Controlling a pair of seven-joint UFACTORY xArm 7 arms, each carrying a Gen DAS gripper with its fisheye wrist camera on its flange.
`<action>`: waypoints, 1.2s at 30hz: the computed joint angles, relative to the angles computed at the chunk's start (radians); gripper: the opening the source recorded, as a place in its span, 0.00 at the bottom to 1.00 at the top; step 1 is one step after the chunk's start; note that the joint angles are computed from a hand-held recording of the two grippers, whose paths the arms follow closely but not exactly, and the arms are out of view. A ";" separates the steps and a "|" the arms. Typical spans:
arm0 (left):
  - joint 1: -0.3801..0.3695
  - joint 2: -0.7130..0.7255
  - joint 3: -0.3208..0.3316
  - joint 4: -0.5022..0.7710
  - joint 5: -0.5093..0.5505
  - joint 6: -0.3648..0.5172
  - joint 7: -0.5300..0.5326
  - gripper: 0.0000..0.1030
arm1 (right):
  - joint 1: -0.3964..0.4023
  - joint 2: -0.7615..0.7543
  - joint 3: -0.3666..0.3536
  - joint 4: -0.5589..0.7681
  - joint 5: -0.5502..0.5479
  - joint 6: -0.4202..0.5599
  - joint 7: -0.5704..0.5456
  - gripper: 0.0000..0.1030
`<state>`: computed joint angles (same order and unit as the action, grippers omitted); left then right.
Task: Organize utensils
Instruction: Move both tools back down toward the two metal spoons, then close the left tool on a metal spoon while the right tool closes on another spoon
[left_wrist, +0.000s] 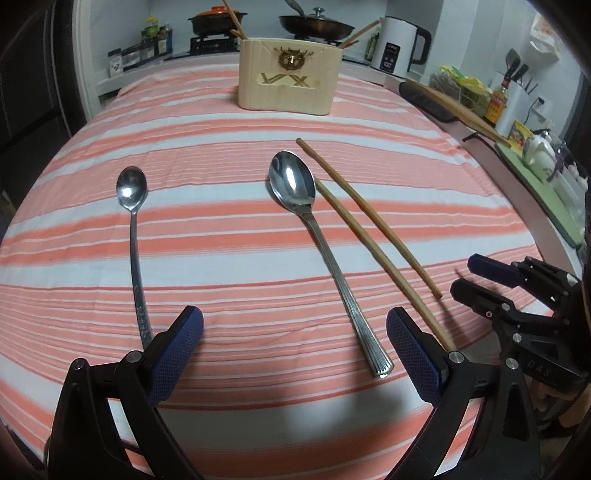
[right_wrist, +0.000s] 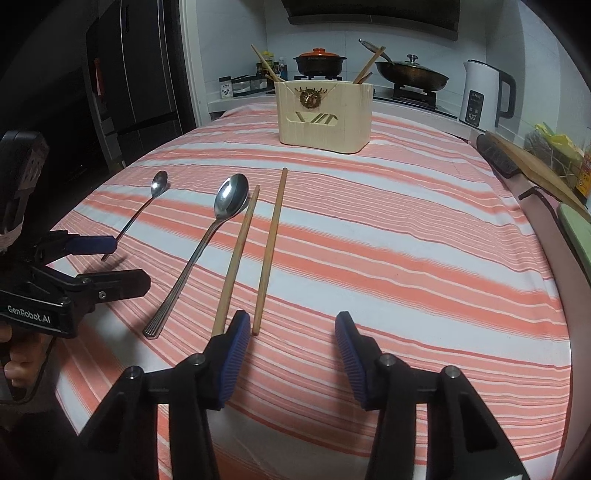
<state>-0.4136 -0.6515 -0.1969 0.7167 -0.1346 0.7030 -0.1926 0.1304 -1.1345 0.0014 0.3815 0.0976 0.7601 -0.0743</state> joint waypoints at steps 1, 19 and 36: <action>0.005 -0.002 0.001 -0.001 0.004 -0.001 -0.003 0.97 | 0.005 0.011 -0.001 0.005 0.001 -0.003 -0.003 0.41; 0.171 -0.021 0.103 -0.025 0.052 -0.013 -0.002 0.97 | 0.135 0.259 0.076 0.129 0.099 -0.141 0.112 0.37; 0.271 0.189 0.071 0.064 0.170 -0.014 -0.001 1.00 | 0.064 0.560 0.176 0.294 -0.093 -0.164 0.354 0.40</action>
